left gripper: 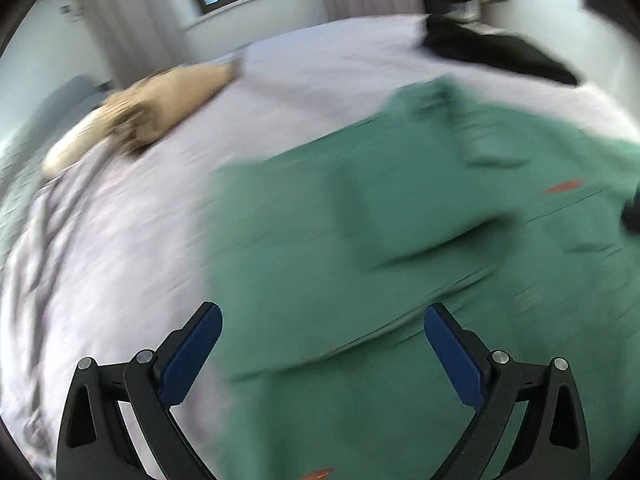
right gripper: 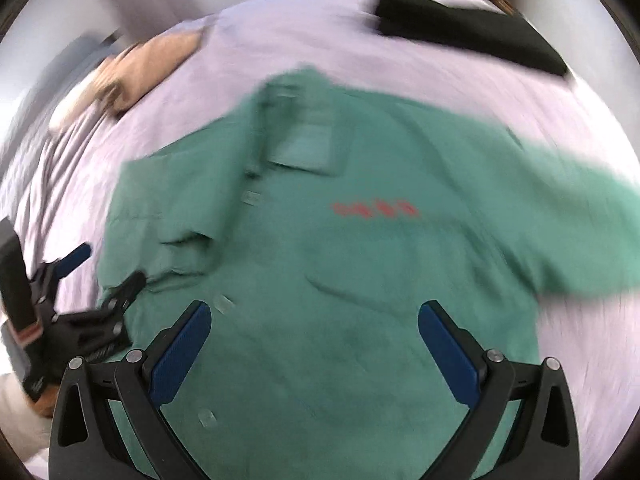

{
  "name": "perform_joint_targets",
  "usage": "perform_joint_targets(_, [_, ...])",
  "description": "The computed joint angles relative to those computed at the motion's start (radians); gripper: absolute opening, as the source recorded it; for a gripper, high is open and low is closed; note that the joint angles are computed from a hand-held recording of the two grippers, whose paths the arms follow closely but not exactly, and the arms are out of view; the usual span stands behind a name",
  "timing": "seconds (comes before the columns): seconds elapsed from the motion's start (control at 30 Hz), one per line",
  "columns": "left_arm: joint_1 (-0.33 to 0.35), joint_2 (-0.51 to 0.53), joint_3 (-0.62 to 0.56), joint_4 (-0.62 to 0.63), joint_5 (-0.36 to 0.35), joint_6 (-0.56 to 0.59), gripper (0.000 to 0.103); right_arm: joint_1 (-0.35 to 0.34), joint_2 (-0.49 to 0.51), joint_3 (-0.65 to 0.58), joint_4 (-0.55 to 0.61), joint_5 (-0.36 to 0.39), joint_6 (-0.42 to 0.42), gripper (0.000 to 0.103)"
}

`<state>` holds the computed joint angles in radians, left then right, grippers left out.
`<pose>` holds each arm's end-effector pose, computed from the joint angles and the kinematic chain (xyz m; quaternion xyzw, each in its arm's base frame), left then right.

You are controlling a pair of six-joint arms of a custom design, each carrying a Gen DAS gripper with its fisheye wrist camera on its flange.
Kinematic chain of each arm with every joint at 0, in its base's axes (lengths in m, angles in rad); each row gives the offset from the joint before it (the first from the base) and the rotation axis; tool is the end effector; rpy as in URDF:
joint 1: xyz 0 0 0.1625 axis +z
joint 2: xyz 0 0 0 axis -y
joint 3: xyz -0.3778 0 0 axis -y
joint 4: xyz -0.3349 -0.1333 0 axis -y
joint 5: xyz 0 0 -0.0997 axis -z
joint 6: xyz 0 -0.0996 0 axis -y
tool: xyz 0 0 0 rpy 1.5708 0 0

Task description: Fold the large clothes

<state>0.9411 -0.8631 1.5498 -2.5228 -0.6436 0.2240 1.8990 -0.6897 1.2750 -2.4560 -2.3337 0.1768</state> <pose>-0.1909 -0.6237 0.2057 0.3132 0.8315 -0.2052 0.4103 0.2825 -0.6297 0.1786 0.0140 -0.9193 0.2262 0.3218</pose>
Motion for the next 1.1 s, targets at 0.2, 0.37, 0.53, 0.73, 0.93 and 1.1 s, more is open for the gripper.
perform_joint_targets(0.2, [0.075, 0.048, -0.045, 0.085, 0.148, -0.087, 0.101, 0.026, 0.383, -0.458, 0.127, -0.160, -0.320, 0.103])
perform_joint_targets(0.37, [0.107, 0.081, -0.065, -0.075, 0.178, -0.100, 0.103, 0.020, 0.592, -0.745, 0.117, -0.349, -0.491, 0.049])
perform_joint_targets(0.53, [0.158, 0.047, -0.104, 0.028, 0.098, -0.252, 0.103, -0.044, 0.243, -0.309, -0.163, -0.002, -0.068, 0.012])
perform_joint_targets(0.73, [0.159, 0.052, -0.094, -0.025, 0.098, -0.194, 0.103, -0.242, -0.055, 0.232, -0.572, 0.447, 0.490, 0.047])
perform_joint_targets(0.93, [0.151, -0.027, -0.094, 0.063, -0.009, -0.056, 0.103, -0.346, -0.093, 0.496, -1.051, 0.682, 0.768, 0.051])
perform_joint_targets(1.1, [0.163, -0.094, -0.197, 0.311, -0.178, -0.151, 0.103, -0.349, -0.136, 0.545, -1.036, 0.716, 0.826, 0.056])
